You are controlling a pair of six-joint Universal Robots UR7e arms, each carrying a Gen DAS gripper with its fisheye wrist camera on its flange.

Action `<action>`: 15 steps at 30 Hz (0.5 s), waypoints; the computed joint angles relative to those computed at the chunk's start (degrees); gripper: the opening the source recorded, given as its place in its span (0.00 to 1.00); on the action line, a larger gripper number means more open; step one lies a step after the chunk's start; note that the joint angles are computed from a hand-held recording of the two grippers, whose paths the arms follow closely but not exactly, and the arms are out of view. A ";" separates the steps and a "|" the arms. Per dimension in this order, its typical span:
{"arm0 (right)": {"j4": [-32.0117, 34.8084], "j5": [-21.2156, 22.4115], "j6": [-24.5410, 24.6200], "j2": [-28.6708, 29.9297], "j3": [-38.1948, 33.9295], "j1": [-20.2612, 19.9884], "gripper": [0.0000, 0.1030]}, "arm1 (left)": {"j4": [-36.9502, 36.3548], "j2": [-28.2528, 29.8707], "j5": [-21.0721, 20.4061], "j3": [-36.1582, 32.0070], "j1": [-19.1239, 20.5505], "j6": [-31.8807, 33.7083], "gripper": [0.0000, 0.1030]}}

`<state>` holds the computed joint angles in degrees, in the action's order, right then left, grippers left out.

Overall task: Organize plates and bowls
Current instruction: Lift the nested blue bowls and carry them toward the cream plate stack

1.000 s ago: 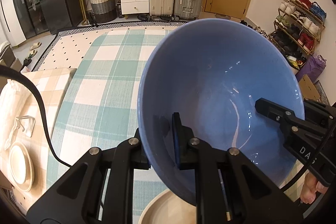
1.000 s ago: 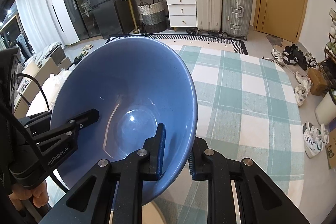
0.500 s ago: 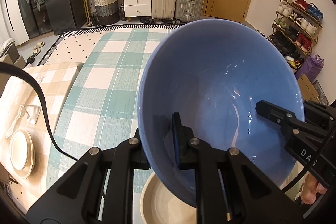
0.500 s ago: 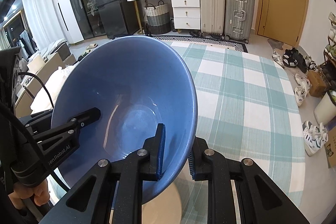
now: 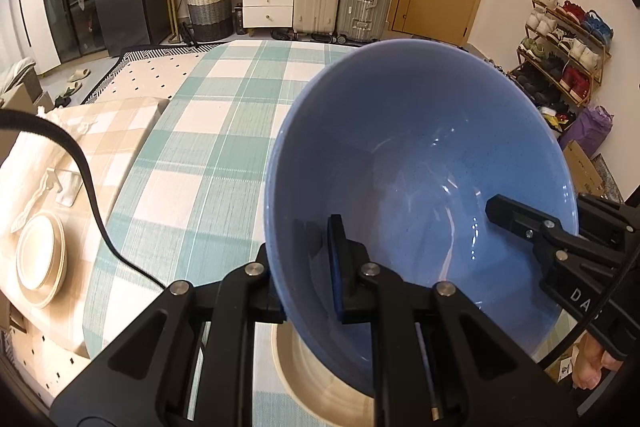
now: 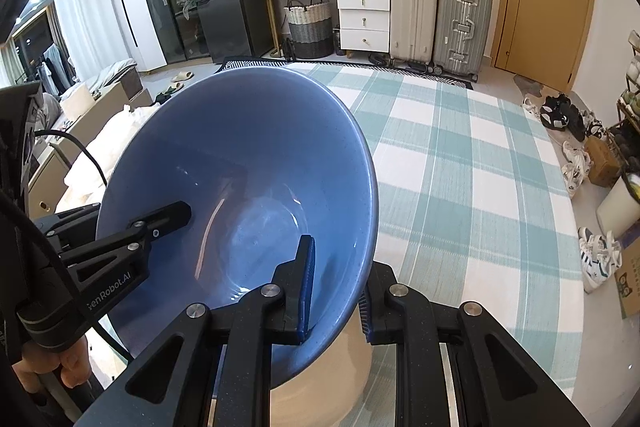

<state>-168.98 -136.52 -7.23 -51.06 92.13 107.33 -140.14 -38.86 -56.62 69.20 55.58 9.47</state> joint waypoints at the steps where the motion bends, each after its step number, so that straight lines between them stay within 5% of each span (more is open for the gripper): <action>1: -0.07 -0.22 0.06 -0.10 0.43 0.20 0.18 | -0.22 -0.59 -0.08 0.95 -0.01 -0.46 0.11; 15: -0.55 -1.33 3.42 -1.69 6.15 0.95 0.18 | -3.46 -7.65 0.36 14.30 -0.26 -1.32 0.11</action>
